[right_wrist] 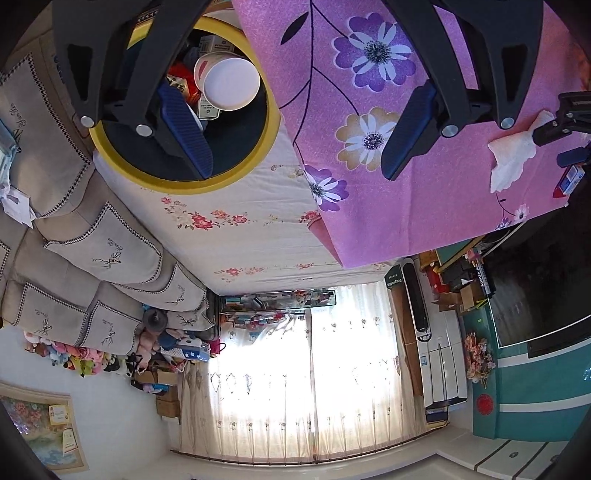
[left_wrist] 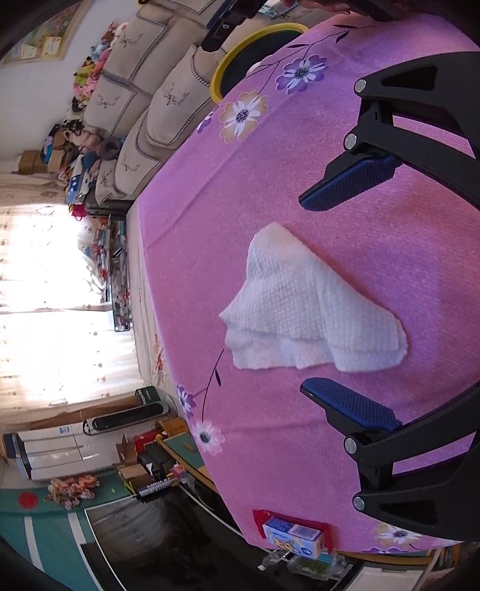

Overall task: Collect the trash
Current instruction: 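Move the left gripper to the white wet wipe and pinch it, then carry the wet wipe over the yellow bin and open the left gripper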

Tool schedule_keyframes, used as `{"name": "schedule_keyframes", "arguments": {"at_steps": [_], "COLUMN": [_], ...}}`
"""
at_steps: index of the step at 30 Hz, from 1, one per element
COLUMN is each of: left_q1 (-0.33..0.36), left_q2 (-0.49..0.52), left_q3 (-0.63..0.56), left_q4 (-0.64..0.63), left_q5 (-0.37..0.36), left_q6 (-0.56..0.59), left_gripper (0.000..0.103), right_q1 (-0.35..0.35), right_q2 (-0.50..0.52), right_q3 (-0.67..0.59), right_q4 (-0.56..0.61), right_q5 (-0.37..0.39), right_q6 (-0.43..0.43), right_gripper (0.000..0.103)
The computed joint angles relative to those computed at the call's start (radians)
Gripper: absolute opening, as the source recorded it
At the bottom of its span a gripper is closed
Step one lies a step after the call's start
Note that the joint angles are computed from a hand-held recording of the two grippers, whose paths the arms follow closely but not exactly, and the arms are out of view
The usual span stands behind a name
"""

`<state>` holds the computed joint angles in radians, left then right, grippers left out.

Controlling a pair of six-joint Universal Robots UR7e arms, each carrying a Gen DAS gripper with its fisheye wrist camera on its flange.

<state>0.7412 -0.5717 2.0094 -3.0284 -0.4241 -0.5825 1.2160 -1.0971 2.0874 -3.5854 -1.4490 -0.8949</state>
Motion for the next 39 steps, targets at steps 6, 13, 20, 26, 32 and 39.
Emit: {"name": "schedule_keyframes", "arguments": {"at_steps": [6, 13, 20, 26, 32, 39], "left_q1": [0.074, 0.095, 0.089, 0.032, -0.032, -0.068], "left_q2": [-0.001, -0.006, -0.004, 0.001, 0.043, 0.198], "left_q3": [-0.085, -0.092, -0.101, -0.107, -0.191, -0.437], "left_q4": [0.141, 0.129, 0.128, 0.136, 0.133, 0.137], "left_q5": [-0.077, -0.102, -0.106, -0.071, -0.089, -0.211], "left_q6": [-0.017, -0.018, -0.042, -0.045, 0.026, 0.174], "left_gripper": [0.081, 0.055, 0.009, 0.008, 0.008, 0.008], "right_q1": [-0.01, -0.015, -0.021, -0.031, -0.07, -0.153], "right_q2": [-0.009, -0.015, -0.023, -0.065, -0.137, -0.2], "right_q3": [0.001, 0.007, 0.008, 0.025, 0.036, 0.006], "right_q4": [0.024, 0.031, 0.034, 0.03, -0.001, 0.004], "right_q5": [0.023, 0.04, 0.048, 0.066, 0.079, 0.065], "right_q6": [0.002, 0.0, 0.014, 0.021, 0.01, 0.016], "right_gripper": [0.088, 0.089, 0.089, 0.089, 0.089, 0.09]}}
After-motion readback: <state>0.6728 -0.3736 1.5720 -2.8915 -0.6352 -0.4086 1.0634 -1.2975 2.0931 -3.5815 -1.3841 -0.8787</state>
